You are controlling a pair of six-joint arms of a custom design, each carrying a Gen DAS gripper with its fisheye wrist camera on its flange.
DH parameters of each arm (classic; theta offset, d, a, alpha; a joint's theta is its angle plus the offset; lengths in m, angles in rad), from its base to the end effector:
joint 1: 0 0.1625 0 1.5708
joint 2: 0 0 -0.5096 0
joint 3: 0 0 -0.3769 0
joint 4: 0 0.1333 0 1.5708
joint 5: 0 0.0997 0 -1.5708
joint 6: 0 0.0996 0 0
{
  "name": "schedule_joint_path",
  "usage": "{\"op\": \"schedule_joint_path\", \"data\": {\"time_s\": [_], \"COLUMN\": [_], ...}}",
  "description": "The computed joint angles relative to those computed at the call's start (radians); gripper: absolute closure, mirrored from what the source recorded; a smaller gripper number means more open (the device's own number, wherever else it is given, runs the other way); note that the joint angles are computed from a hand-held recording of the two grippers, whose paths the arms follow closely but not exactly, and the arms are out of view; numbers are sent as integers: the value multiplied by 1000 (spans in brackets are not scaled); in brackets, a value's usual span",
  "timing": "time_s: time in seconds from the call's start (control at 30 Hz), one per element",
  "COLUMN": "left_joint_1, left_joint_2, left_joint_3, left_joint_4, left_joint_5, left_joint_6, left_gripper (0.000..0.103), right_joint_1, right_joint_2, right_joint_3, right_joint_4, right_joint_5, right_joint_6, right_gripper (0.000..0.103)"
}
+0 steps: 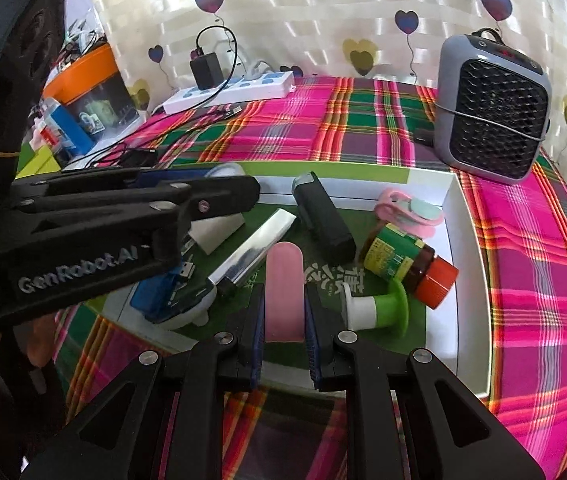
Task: Organize rigid objects
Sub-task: 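Carry the white cap with the left tool while the right tool carries the pink item over the box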
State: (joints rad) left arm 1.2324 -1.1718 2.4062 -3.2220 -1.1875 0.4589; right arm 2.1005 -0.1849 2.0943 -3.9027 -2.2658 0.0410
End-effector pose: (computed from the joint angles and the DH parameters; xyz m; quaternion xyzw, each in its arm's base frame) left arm 0.0112 -0.4820 0.2322 0.3365 0.9004 -0.1915 0.1982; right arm 0.3116 -0.3946 -0.1282 0.1531 -0.9093 0.2829 0.2640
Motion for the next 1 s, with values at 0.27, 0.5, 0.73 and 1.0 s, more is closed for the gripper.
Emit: {"op": "schedule_joint_path", "data": {"time_s": [0.27, 0.5, 0.73, 1.0], "left_joint_1": [11, 16, 20, 24], "left_joint_2": [32, 51, 60, 62], "left_joint_3": [-6, -10, -16, -21], "left_joint_4": [-9, -14, -7, 3], "left_joint_5": [-1, 9, 11, 13], "left_joint_6": [6, 9, 7, 4], "left_gripper": [76, 76, 76, 76], "right_joint_1": [4, -2, -3, -3], "right_joint_2": [12, 15, 18, 19], "right_joint_3": [-26, -28, -29, -27], "right_joint_4": [24, 31, 30, 19], "right_joint_5": [-52, -65, -70, -67], "right_joint_6": [-14, -16, -11, -10], "right_gripper": [84, 84, 84, 84]}}
